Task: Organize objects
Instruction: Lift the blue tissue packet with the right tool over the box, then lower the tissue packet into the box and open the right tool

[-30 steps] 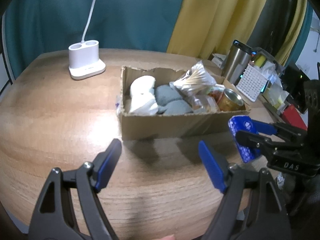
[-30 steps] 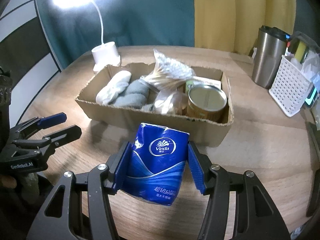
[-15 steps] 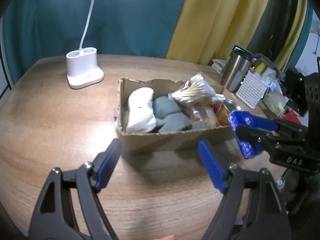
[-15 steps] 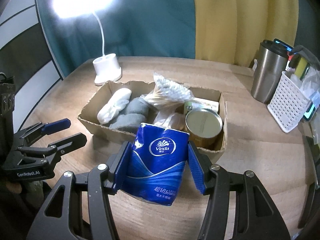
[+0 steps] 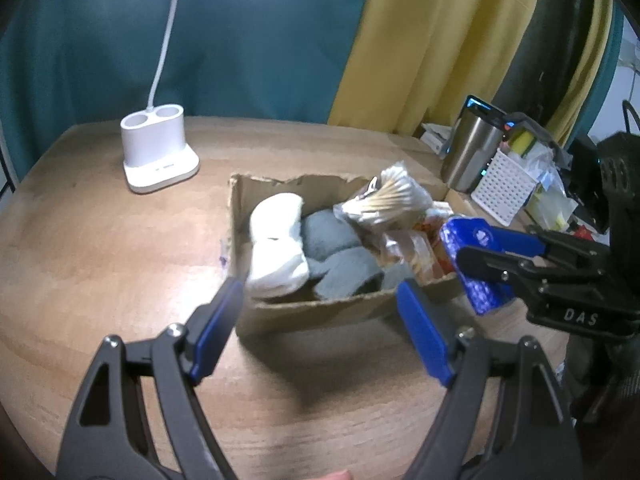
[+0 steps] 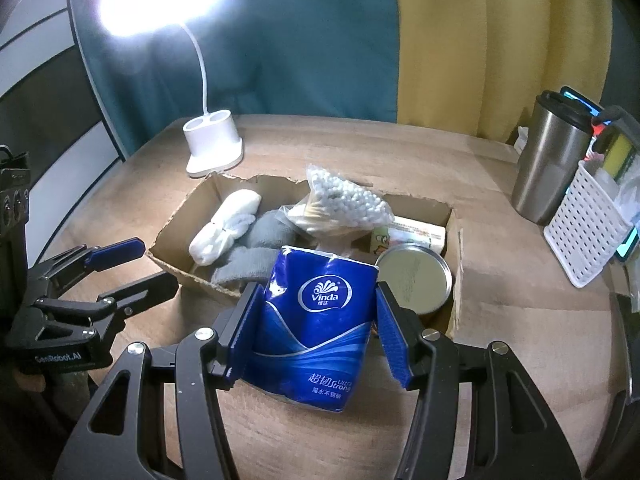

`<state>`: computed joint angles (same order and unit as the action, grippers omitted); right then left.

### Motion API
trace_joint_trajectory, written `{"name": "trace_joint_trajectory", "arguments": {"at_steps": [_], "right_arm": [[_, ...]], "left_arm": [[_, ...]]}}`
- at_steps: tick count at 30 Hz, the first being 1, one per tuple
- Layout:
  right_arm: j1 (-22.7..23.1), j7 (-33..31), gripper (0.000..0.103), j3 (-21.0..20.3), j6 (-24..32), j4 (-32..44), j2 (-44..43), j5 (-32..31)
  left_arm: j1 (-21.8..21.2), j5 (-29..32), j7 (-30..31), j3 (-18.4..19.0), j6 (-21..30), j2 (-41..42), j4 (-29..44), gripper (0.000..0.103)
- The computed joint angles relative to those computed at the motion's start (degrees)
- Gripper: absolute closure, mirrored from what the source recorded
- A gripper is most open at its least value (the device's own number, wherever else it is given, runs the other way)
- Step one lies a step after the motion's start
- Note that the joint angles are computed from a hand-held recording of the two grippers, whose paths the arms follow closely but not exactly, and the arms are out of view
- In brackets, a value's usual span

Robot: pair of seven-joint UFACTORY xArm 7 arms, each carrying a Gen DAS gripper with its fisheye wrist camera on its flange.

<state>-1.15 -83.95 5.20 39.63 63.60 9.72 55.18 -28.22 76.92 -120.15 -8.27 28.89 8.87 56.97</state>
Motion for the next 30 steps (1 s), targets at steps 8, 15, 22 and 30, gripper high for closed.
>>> {"name": "trace_joint_trajectory", "arguments": {"at_steps": [8, 15, 22, 30], "right_arm": [[0.7, 2.1, 0.044, 1.0, -0.3, 2.7, 2.1, -1.4], [0.9, 4.2, 0.044, 2.0, -0.6, 4.9, 4.0, -2.5], [1.0, 6.3, 0.044, 2.9, -1.1, 6.5, 5.8, -4.4], [1.2, 9.1, 0.044, 3.9, -1.6, 8.0, 7.9, -7.0]], "left_arm": [[0.8, 0.7, 1.4, 0.5, -0.3, -0.1, 0.3, 0.022], [1.6, 1.1, 1.3, 0.8, -1.5, 0.2, 0.1, 0.022], [2.0, 1.4, 0.7, 1.2, -2.0, 0.4, 0.1, 0.022], [2.8, 1.1, 0.4, 1.6, -2.6, 0.5, -0.2, 0.022]]}}
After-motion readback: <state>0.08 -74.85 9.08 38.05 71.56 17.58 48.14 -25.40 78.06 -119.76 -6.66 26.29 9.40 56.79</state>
